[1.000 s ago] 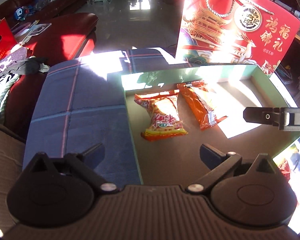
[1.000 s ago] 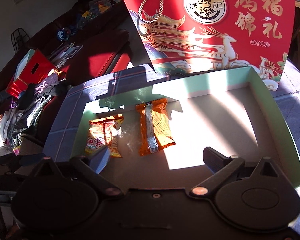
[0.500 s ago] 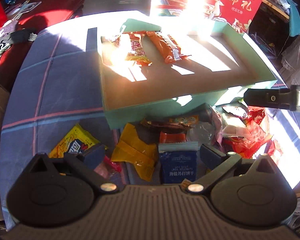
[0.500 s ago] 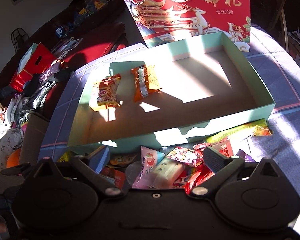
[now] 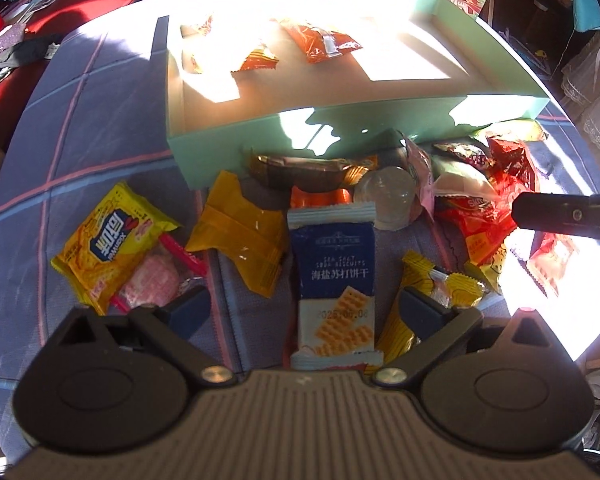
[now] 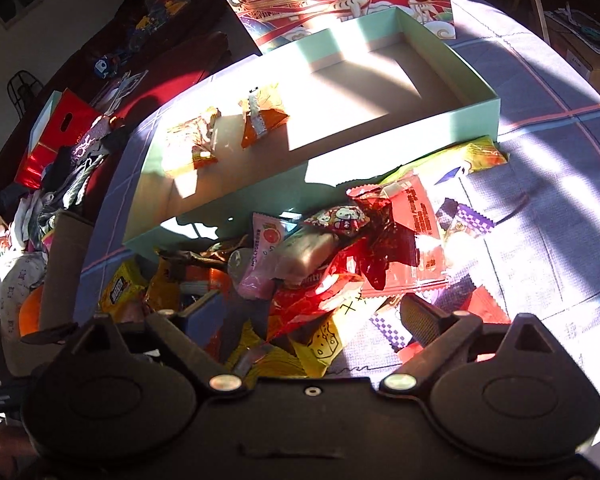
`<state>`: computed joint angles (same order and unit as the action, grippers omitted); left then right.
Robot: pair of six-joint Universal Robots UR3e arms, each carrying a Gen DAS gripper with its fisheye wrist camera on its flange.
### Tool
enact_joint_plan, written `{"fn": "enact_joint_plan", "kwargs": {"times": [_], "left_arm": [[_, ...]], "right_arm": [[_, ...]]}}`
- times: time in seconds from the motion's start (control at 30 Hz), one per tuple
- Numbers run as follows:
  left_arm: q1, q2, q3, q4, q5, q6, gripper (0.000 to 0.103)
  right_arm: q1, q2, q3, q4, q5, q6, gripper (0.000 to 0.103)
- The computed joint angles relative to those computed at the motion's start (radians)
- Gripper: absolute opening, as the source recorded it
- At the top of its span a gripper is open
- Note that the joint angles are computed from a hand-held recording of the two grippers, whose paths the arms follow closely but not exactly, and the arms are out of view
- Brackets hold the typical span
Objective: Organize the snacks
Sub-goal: 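Move both grippers back to the snack pile, then grasp the blue cracker pack with left gripper while right grasps yellow bar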
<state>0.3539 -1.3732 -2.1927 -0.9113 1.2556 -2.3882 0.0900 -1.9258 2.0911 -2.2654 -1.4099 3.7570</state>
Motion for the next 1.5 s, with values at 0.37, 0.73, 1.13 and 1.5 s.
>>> {"fn": "enact_joint_plan", "kwargs": {"times": [0.37, 0.73, 1.13, 1.5], "left_arm": [[0.057, 0.011, -0.01, -0.067, -0.072, 0.043, 0.036], [0.3, 0.119, -0.011, -0.289, -0.139, 0.254, 0.027], [0.403, 0.125, -0.05, -0.215, -0.133, 0.31, 0.056], [0.2, 0.077, -0.103, -0.024, -0.101, 0.275, 0.027]], "right_arm": [[0.086, 0.004, 0.019, 0.021, 0.01, 0.084, 0.071], [0.275, 0.249, -0.169, 0.037, 0.013, 0.153, 0.061], [0.418, 0.504, -0.445, 0.086, -0.189, 0.184, 0.07], [0.447, 0.49, -0.413, 0.088, -0.276, 0.011, 0.054]]}}
